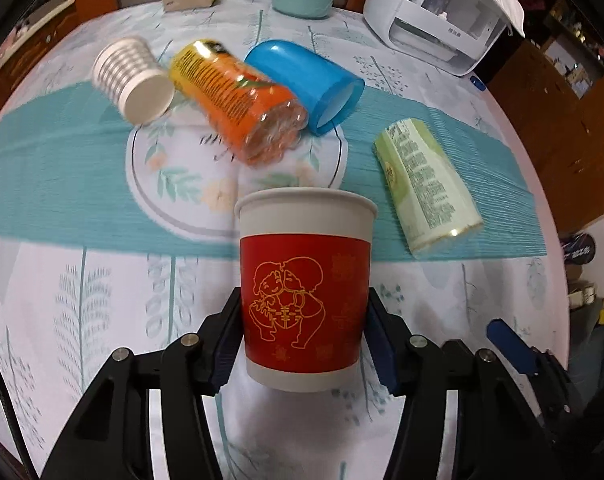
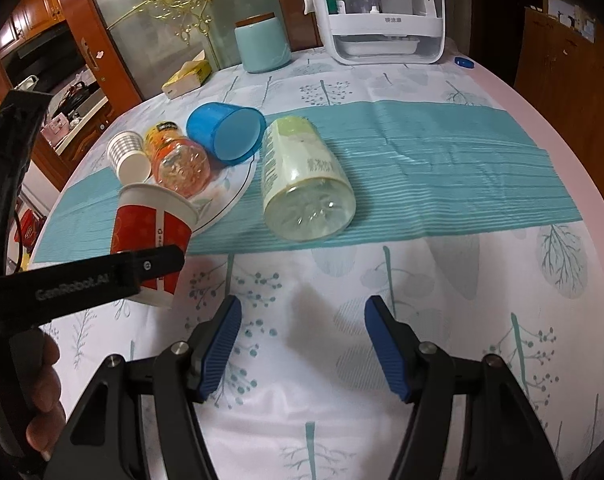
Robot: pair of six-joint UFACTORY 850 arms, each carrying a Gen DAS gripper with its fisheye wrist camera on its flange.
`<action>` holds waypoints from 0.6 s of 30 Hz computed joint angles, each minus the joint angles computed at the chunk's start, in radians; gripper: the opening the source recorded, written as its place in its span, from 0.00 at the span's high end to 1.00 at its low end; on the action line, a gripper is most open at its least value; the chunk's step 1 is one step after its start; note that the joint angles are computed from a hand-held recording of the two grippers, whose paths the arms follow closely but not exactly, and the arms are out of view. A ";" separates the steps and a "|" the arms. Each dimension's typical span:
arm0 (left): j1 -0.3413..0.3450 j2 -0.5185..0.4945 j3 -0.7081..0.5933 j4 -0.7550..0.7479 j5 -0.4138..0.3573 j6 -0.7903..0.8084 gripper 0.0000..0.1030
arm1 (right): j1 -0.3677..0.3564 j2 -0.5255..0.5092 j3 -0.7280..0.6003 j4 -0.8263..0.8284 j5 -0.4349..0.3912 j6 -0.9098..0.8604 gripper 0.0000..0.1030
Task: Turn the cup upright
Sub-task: 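Lift the red paper cup with the right gripper and carry it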
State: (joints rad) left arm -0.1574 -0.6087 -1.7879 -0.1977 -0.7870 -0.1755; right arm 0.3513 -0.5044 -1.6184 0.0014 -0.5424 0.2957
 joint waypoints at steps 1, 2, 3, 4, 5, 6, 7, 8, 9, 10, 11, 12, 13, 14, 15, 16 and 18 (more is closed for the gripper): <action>0.001 0.019 0.028 -0.014 0.005 -0.003 0.47 | 0.001 0.008 0.011 0.005 0.002 -0.007 0.37; 0.001 0.036 0.054 -0.023 0.011 -0.007 0.47 | 0.003 0.013 0.017 0.006 0.003 -0.008 0.38; 0.002 0.048 0.073 -0.028 0.018 -0.007 0.47 | 0.004 0.023 0.030 0.006 0.008 -0.009 0.38; 0.000 0.070 0.104 -0.034 0.030 -0.009 0.47 | 0.004 0.032 0.041 0.008 0.011 -0.011 0.38; -0.001 0.086 0.128 -0.037 0.040 -0.012 0.47 | 0.004 0.040 0.052 0.012 0.013 -0.013 0.38; 0.000 0.102 0.154 -0.039 0.050 -0.011 0.47 | 0.004 0.049 0.063 0.019 0.016 -0.018 0.38; -0.002 0.122 0.183 -0.043 0.059 -0.010 0.47 | 0.004 0.057 0.074 0.025 0.018 -0.022 0.38; -0.005 0.134 0.202 -0.045 0.065 -0.012 0.47 | 0.004 0.063 0.083 0.028 0.019 -0.025 0.38; -0.006 0.149 0.225 -0.051 0.069 -0.011 0.47 | 0.004 0.072 0.095 0.037 0.019 -0.033 0.37; -0.007 0.155 0.238 -0.057 0.068 -0.011 0.47 | 0.006 0.079 0.105 0.042 0.020 -0.038 0.38; -0.010 0.162 0.251 -0.061 0.066 -0.014 0.47 | 0.006 0.084 0.111 0.047 0.020 -0.043 0.37; -0.013 0.160 0.253 -0.063 0.064 -0.018 0.46 | 0.007 0.091 0.121 0.046 0.021 -0.045 0.37; -0.015 0.167 0.266 -0.066 0.065 -0.020 0.46 | 0.010 0.099 0.132 0.036 0.023 -0.037 0.37; -0.018 0.176 0.284 -0.069 0.069 -0.019 0.46 | 0.011 0.103 0.138 0.030 0.025 -0.031 0.37; -0.021 0.181 0.294 -0.066 0.071 -0.019 0.46 | 0.013 0.107 0.145 0.022 0.025 -0.025 0.37; -0.025 0.187 0.305 -0.059 0.076 -0.024 0.46 | 0.014 0.111 0.153 0.018 0.024 -0.020 0.37; -0.032 0.191 0.315 -0.044 0.084 -0.031 0.46 | 0.013 0.113 0.158 0.022 0.021 -0.024 0.37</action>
